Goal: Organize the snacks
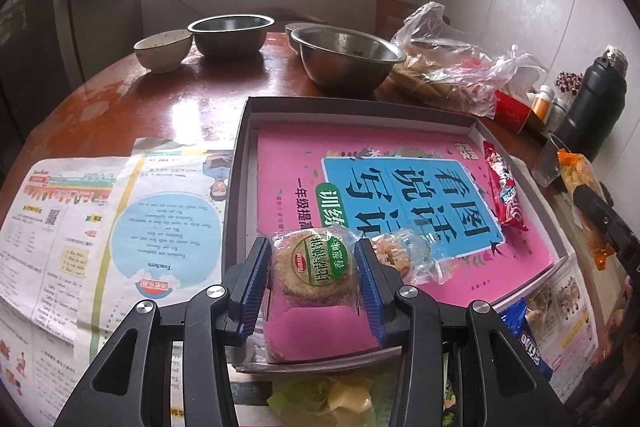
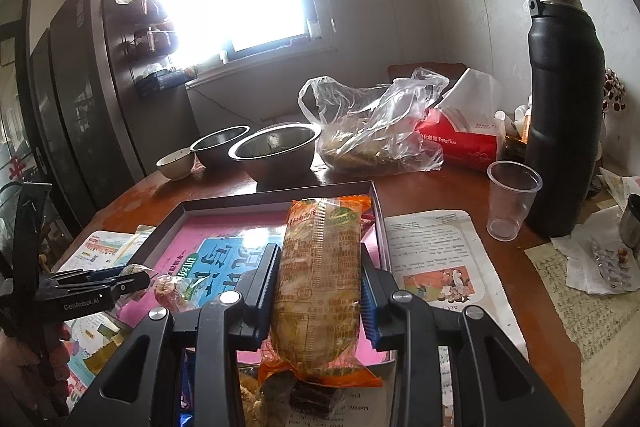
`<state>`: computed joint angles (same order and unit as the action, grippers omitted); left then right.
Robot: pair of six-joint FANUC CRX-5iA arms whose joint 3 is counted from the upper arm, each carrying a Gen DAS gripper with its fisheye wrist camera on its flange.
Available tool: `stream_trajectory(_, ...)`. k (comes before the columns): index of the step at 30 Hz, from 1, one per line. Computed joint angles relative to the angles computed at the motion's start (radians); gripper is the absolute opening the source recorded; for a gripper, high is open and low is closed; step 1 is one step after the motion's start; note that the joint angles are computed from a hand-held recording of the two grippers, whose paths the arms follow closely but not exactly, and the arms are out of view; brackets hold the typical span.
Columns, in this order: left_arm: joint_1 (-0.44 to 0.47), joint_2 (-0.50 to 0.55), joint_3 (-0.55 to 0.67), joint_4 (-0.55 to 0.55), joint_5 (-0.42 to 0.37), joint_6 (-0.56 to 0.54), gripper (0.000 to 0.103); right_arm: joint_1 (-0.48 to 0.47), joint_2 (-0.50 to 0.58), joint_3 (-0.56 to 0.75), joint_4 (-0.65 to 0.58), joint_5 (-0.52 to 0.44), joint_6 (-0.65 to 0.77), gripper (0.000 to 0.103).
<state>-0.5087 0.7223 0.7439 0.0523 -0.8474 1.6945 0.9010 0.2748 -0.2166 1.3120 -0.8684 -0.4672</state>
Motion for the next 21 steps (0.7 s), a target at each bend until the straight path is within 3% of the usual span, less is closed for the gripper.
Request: stream_trajectory(21, -0.006, 0.023, 0.018, 0.019, -0.026, -0.014, 0.045, -0.048, 0.023, -0.005, 0.001, 0.075, -0.02, 0.036)
